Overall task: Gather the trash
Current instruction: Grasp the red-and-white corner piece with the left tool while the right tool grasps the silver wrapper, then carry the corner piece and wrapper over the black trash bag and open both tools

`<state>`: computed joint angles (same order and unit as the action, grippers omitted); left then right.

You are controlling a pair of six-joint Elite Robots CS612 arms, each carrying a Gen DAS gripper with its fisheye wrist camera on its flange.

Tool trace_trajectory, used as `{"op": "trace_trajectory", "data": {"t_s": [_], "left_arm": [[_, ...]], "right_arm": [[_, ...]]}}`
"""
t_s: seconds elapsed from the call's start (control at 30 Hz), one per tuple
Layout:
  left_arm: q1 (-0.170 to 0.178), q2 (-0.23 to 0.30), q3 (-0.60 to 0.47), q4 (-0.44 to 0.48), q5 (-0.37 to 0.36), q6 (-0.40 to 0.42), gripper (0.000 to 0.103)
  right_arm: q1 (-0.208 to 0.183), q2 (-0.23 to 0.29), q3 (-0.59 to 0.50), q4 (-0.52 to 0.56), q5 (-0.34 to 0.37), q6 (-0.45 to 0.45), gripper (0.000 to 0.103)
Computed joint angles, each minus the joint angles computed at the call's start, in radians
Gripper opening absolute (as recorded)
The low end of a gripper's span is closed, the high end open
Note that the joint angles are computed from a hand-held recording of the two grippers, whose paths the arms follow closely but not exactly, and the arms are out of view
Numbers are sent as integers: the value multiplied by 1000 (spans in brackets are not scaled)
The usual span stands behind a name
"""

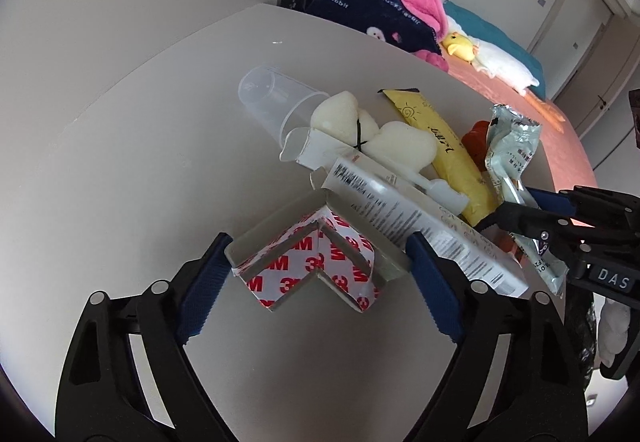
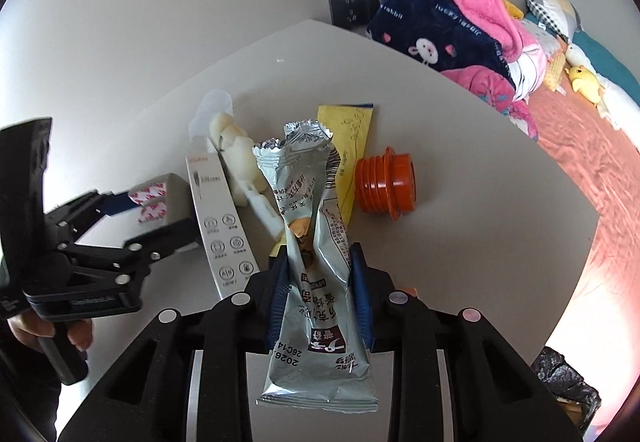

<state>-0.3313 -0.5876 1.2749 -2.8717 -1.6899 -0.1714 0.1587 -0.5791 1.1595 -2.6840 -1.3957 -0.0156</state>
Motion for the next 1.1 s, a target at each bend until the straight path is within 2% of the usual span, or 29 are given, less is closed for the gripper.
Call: {"op": "trace_trajectory", "data": {"t_s": [0.33,0.6,1.1], "left_arm": [[2,-22,44,-46,7,-39,79],[5,-62,91,-105,-48,-69,79],[-34,-120,149,-153,-124,-32,79]], "right_arm": [[-10,-42,64,-76,33,52,31],[-21,-84,130,-141,51,84,31],[-47,-169,279,-287,56,137,31]]}}
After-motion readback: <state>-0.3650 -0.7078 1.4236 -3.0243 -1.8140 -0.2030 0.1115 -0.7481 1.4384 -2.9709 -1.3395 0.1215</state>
